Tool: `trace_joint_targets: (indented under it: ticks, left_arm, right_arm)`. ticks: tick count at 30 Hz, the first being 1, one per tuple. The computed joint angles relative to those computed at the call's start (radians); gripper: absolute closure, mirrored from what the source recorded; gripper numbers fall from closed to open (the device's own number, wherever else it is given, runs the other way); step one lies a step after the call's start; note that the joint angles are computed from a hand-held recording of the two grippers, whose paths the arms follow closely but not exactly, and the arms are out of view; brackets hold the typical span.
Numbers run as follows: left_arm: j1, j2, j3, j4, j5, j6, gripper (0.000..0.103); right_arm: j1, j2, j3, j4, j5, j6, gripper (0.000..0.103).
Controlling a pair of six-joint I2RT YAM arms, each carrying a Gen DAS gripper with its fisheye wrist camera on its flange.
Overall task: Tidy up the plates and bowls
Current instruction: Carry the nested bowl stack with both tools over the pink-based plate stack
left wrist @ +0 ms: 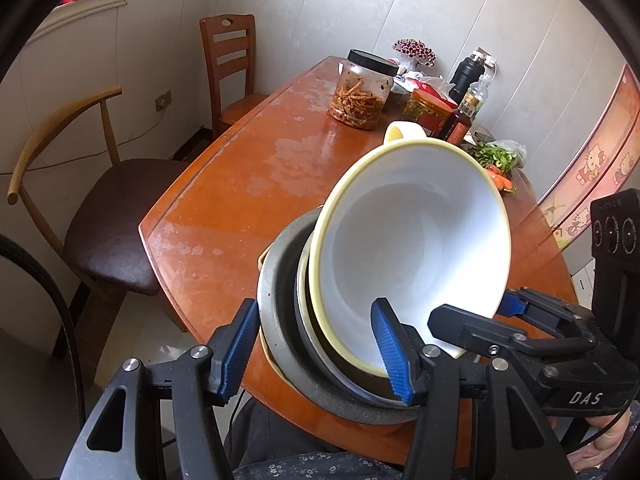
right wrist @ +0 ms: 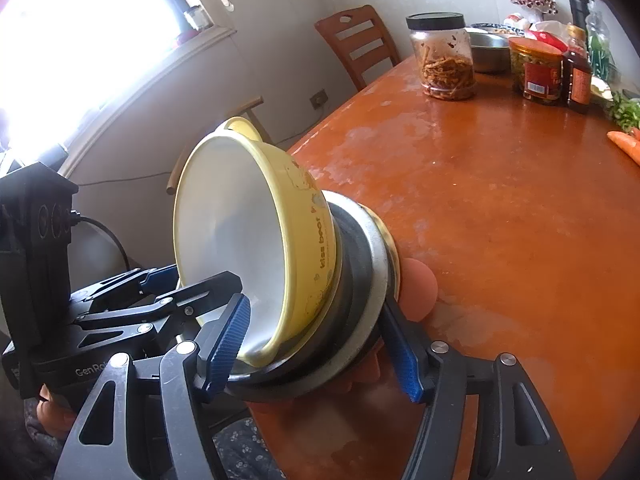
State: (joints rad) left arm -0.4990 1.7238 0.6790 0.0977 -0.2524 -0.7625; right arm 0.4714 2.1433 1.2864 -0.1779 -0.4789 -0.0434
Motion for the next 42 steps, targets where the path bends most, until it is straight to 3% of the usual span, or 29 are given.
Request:
trace_joint_targets:
  ticks: [22, 42]
  left_arm:
    - [-0.082, -0.081, -0.002, -0.082, -0.089, -0.052, 0.044]
    - [-0.147, -0.161, -0.091, -0.100, -0.170, -0.149, 0.040]
  right_arm:
    - [-0.006, -0.149, -0.144, 0.057, -0.003, -0.037, 0.029]
    - [0.060, -0.200, -0.242, 0.123, 0.109, -0.068, 0.027]
